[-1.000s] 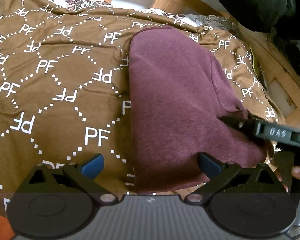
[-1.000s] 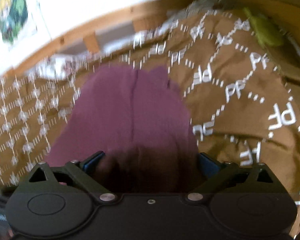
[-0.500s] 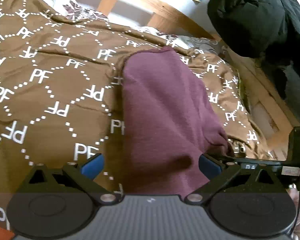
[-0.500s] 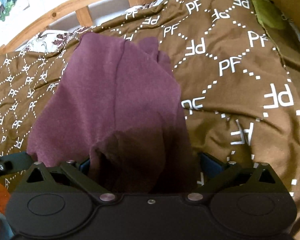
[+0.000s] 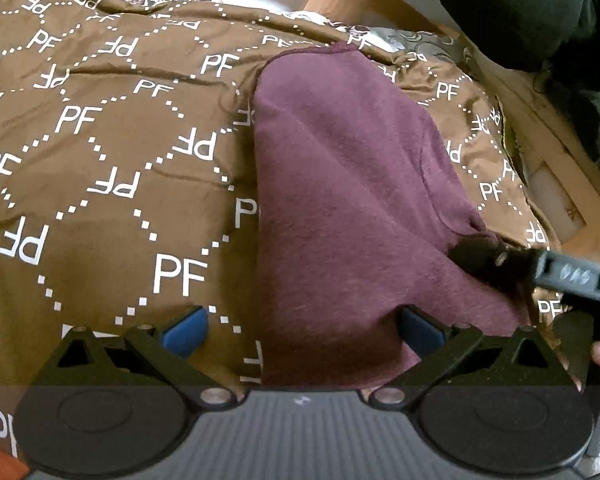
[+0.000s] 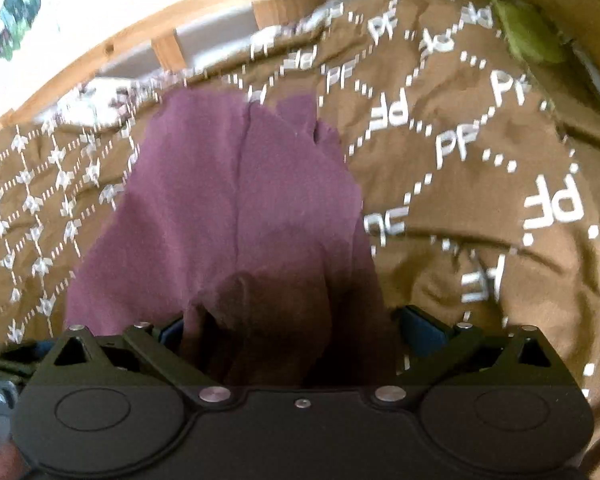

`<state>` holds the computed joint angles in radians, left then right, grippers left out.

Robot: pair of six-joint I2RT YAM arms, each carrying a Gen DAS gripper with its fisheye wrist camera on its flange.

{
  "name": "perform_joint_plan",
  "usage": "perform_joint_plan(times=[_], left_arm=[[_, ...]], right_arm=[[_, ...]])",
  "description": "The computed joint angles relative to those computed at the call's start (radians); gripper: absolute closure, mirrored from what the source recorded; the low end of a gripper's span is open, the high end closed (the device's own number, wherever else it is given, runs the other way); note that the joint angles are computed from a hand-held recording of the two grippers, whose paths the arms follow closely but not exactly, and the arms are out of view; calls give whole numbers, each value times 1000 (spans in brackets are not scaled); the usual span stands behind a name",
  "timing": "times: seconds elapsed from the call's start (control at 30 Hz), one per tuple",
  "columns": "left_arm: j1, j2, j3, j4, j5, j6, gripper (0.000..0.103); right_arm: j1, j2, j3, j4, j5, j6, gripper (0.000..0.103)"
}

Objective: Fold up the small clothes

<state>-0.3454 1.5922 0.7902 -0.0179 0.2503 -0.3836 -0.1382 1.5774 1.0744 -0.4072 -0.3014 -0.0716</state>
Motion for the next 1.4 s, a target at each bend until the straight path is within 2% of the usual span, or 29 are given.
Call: perform_joint_plan(times=[0.1,0.2,0.27,0.4,0.5,0.6,0.77,0.97,1.4], left_arm=[[-7,1,1,0,-11,1,0],[-8,0,0,2,-13,5,0],[-10,-1,-2,3,-16,6,0],[-13,-2,-3,3,-20,8,0],[-16,-3,-3,1,-23,8,0],[-18,-4,-3,1,-25,8,0],[-15,-3,-3,0,-21,8,0],[-14,-3,-4,2,-19,7,0],[-9,-2,-5,1,-9,3,0]], right_arm=[[-22,-53,-61,106,-48,46,1],[-37,-52,-78,158,-78,92,1],[-30,-29,-60,151,-56,109,2],[-21,15,-27,114,-63,103,12],[2,22,-27,105,-16,69,16],[-1,30,-25,96,-22,65,18],[-25,50,-8,78,-67,101,19],[-21,50,-7,79,-62,105,19],[-31,57,-6,93,-84,145,12]])
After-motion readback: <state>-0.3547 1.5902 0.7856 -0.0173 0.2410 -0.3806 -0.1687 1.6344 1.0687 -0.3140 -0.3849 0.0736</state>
